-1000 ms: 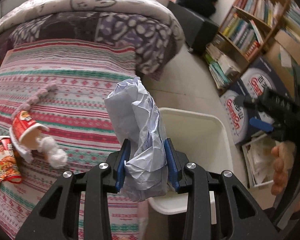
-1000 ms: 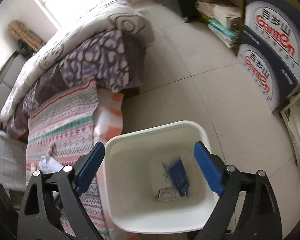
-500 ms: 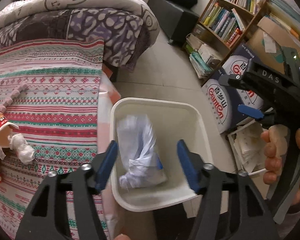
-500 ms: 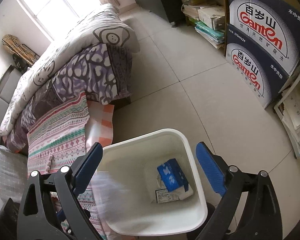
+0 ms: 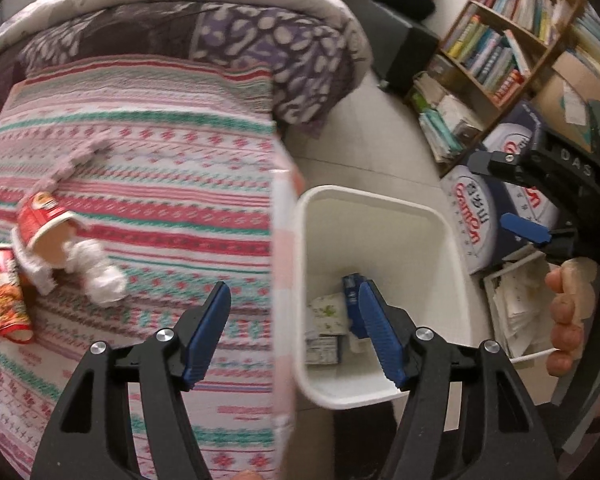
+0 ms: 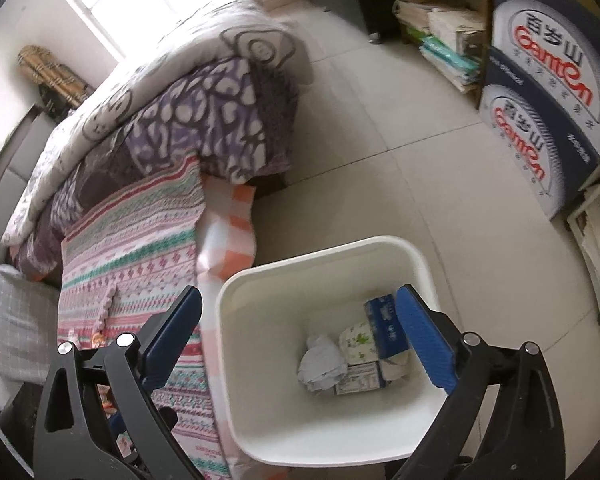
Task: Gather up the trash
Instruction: 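Grasp the red instant-noodle cup with the left tool and lift it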
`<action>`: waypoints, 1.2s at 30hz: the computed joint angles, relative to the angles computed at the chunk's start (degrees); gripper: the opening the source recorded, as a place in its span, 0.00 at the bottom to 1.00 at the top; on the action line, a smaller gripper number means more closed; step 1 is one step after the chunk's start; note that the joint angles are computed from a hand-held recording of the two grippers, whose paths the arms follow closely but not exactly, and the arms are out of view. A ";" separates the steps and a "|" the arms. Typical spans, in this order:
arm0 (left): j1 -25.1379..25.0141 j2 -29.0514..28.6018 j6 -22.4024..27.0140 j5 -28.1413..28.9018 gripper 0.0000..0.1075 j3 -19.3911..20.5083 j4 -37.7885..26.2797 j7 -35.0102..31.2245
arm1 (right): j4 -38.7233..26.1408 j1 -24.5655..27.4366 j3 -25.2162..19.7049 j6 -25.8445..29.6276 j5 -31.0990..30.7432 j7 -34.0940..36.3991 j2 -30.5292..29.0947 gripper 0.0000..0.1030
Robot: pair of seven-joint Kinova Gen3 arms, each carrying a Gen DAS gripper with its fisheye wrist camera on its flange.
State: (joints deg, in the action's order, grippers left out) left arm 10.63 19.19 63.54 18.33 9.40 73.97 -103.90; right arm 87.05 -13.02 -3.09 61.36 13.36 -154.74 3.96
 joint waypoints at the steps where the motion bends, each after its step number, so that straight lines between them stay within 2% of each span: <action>1: -0.33 -0.05 0.02 -0.33 0.61 -0.44 0.22 0.18 | -0.52 -0.11 -0.20 -0.12 -0.58 0.52 0.59 0.91; 12: -4.53 -0.80 -0.74 -5.83 0.61 -4.35 1.67 4.11 | -6.85 -4.82 -0.72 0.95 -1.90 3.21 7.07 0.91; 19: -7.25 -1.21 -2.67 -10.07 0.61 -6.94 1.68 10.50 | -11.08 -7.53 -0.40 1.86 -2.84 4.80 10.97 0.91; 25: -10.58 0.81 -1.14 -10.77 0.66 -8.38 -1.00 17.41 | -14.15 -9.39 -0.08 2.77 -3.48 6.15 13.79 0.91; 29: -15.12 4.14 1.97 -6.00 0.67 -7.59 -3.66 19.45 | -15.37 -10.34 0.03 3.15 -3.65 7.52 15.06 0.91; 33: -20.34 7.88 5.28 2.05 0.67 -5.66 -5.80 19.85 | -16.42 -10.67 -0.14 3.40 -4.55 9.66 16.21 0.91; 36: -22.08 9.67 6.27 5.12 0.63 -4.92 -6.51 19.87 | -17.18 -11.34 -0.08 3.58 -4.60 10.83 17.02 0.91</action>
